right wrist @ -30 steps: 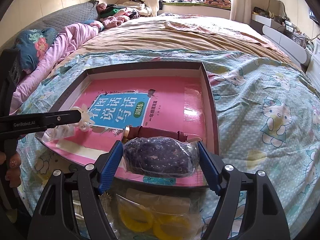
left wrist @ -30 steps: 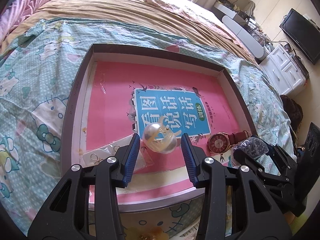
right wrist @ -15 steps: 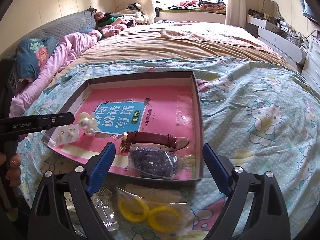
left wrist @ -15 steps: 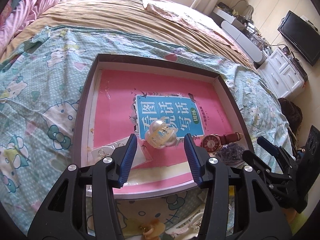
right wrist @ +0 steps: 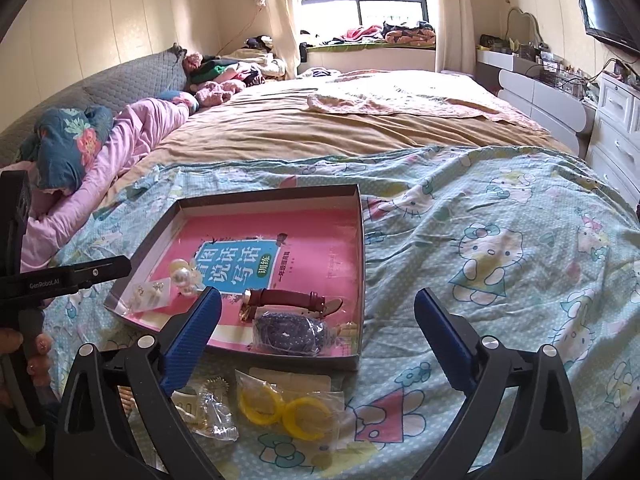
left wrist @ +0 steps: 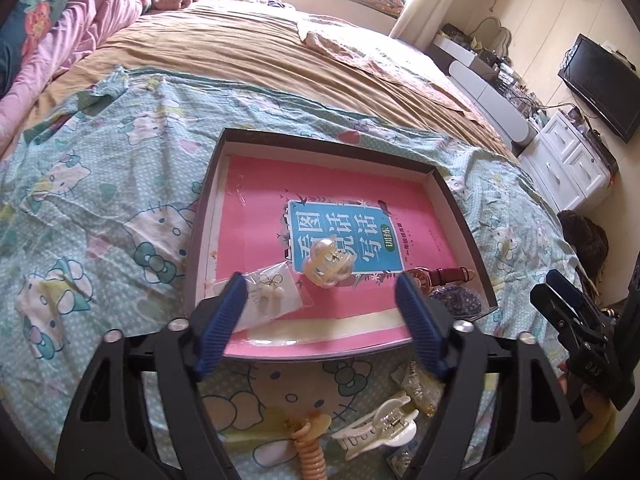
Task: Organize jewelry
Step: 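Open both tools and pull them back from the tray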
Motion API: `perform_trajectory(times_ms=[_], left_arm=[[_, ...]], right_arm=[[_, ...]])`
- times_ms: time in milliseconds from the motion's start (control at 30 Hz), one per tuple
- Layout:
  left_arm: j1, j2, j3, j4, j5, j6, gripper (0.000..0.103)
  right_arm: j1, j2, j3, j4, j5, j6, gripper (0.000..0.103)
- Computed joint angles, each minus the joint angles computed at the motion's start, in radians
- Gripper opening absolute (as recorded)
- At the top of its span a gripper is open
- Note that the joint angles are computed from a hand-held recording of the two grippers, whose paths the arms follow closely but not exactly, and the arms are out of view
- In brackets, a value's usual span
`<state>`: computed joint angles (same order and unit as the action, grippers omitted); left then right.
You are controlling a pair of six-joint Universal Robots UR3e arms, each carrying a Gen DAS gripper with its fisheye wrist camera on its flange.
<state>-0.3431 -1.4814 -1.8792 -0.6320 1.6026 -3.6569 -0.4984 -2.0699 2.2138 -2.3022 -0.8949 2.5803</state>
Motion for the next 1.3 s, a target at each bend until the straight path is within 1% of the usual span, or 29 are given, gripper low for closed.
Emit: perform_trajectory(times_ms=[67, 167, 233, 300, 500, 700, 900, 1000, 1167, 1233, 1300], left_arm=[[-0.010, 0.019, -0.003, -0.002, 0.015, -0.009, 0.078], [-0.025, 0.042, -0.004, -0.010, 0.034, -0.021, 0.086], [-0.035, 0.057, -0.004, -0.015, 0.047, -0.027, 0.087], [-0.043, 0.070, -0.003, -0.021, 0.057, -0.035, 0.092], [-0.067, 0.113, -0.013, -0.032, 0.084, -0.056, 0.093], [-0.105, 0.141, -0.020, -0.031, 0.120, -0.079, 0.093], [-0.149, 0.165, -0.042, -0.025, 0.159, -0.107, 0.093], [-0.167, 0.177, -0.054, -0.024, 0.175, -0.119, 0.093], [-0.195, 0.196, -0.081, -0.019, 0.200, -0.138, 0.093], [-0.207, 0.203, -0.092, -0.018, 0.205, -0.146, 0.093], [-0.225, 0.204, -0.097, -0.020, 0.221, -0.154, 0.093]], right_arm=[[-0.019, -0.028, -0.003, 0.036, 0.019, -0.015, 0.096], [-0.044, -0.070, -0.009, 0.088, 0.041, -0.037, 0.097], [-0.069, -0.102, -0.012, 0.133, 0.061, -0.059, 0.097], [-0.095, -0.132, -0.015, 0.177, 0.081, -0.084, 0.097], [-0.172, -0.224, -0.028, 0.323, 0.135, -0.163, 0.097], [-0.269, -0.319, -0.052, 0.516, 0.192, -0.281, 0.097], [-0.375, -0.414, -0.093, 0.768, 0.241, -0.438, 0.098], [-0.432, -0.457, -0.123, 0.917, 0.260, -0.537, 0.098], [-0.541, -0.510, -0.195, 1.199, 0.282, -0.733, 0.098], [-0.600, -0.528, -0.239, 1.349, 0.285, -0.842, 0.098], [-0.645, -0.540, -0.272, 1.459, 0.281, -0.924, 0.098]])
